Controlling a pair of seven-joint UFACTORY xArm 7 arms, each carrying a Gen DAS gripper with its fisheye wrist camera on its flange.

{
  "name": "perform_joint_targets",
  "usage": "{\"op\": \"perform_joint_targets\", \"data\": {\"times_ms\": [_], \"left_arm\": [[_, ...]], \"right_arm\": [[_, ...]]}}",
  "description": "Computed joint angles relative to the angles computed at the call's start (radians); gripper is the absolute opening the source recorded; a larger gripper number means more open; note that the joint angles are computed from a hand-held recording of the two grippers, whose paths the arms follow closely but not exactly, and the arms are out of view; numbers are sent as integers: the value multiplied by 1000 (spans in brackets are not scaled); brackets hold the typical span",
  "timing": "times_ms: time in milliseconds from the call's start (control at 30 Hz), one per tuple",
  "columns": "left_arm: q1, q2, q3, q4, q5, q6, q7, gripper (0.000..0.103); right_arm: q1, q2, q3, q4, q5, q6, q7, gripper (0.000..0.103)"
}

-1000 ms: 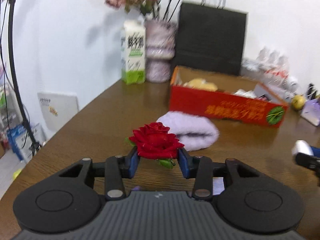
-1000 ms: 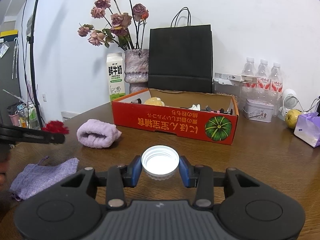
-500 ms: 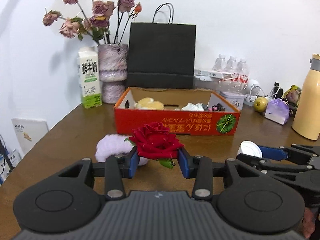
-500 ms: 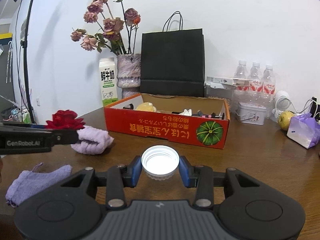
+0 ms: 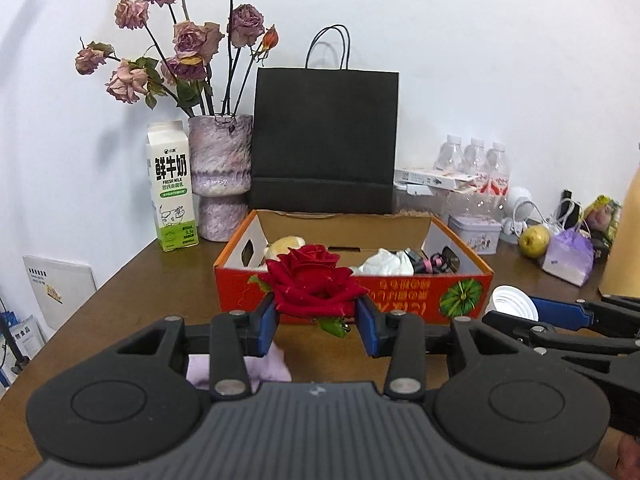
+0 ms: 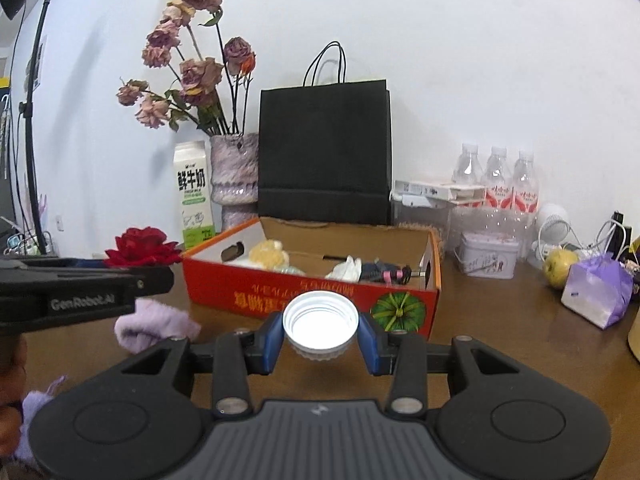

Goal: Organize objects
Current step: 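Lift the red rose with the left tool and carry it toward the box, then release the rose into the box with the left tool while the right tool drops the cap in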

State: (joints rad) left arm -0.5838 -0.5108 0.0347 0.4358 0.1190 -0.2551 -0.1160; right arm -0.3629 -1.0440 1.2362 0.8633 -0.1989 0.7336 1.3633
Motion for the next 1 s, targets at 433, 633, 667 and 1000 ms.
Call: {"op": "perform_joint_targets", "data": {"times_ms": [433, 633, 667, 1000], "left_arm": [[126, 191, -134, 187, -35, -33, -45, 42], [196, 281, -200, 274, -55, -24, -48, 42], [212, 295, -218, 287, -63, -24, -43, 42], [298, 421, -333, 416, -178, -27, 71, 42]], "right_arm": [[-138, 29, -15, 8, -28, -117, -3, 39], [-189, 55, -12, 1, -43, -175, -9, 39], [-197, 60, -10, 1, -46, -184, -10, 39], [-293, 89, 0, 3, -68, -267, -25, 39]]}}
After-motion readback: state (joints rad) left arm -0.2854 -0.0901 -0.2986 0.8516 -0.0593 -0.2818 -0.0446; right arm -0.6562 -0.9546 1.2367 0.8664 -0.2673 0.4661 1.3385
